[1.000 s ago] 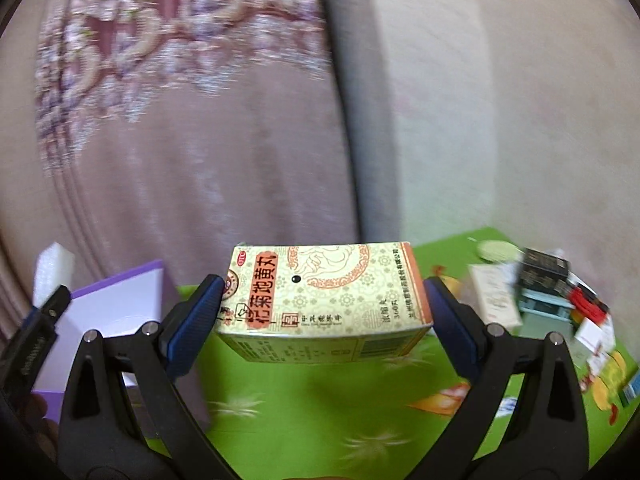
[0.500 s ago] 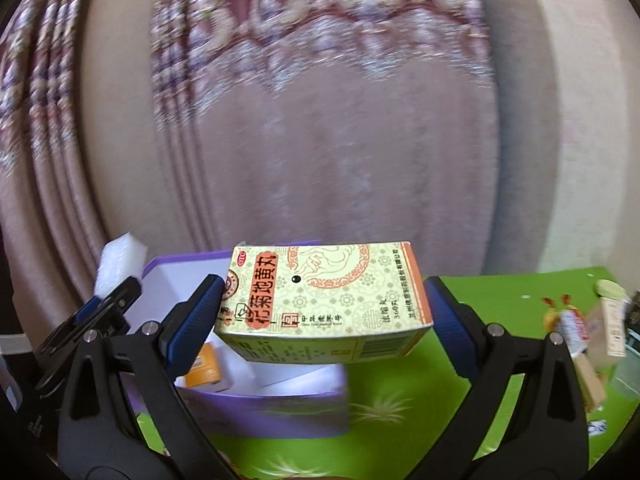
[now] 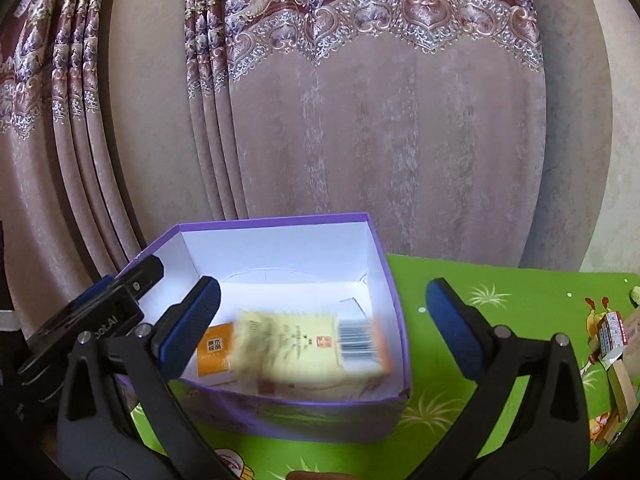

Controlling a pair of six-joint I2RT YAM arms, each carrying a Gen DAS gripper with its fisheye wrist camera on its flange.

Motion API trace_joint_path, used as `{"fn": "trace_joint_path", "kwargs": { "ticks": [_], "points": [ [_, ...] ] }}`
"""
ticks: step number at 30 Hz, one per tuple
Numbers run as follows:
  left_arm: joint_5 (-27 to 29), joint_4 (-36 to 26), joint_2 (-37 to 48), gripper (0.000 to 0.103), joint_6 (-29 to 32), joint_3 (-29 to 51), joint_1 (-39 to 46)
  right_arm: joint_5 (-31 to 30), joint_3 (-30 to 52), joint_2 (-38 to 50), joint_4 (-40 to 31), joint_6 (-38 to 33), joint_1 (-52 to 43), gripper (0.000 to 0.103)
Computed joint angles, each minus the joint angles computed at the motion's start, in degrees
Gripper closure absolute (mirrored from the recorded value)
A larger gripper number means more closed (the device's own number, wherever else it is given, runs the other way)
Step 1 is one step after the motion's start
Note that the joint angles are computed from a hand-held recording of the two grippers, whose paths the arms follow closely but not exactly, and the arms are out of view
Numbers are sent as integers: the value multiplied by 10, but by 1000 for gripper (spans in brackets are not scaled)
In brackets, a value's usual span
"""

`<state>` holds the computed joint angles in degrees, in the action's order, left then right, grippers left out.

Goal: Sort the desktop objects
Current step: 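Lower the foam block and cream box into the purple box and open both grippers, then move both grippers back over the pile of boxes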

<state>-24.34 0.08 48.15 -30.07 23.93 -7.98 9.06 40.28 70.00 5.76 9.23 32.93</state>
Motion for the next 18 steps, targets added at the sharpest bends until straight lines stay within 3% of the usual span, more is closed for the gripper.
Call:
{"fn": "trace_joint_path", "kwargs": {
  "ticks": [10, 18],
  "points": [
    [-31, -10, -8, 20, 12, 14, -43, -16, -27, -68, -26, 11, -38, 1],
    [-51, 17, 19, 17, 36, 35, -129, -49, -58, -149, -83, 9, -114, 1]
  ]
}}
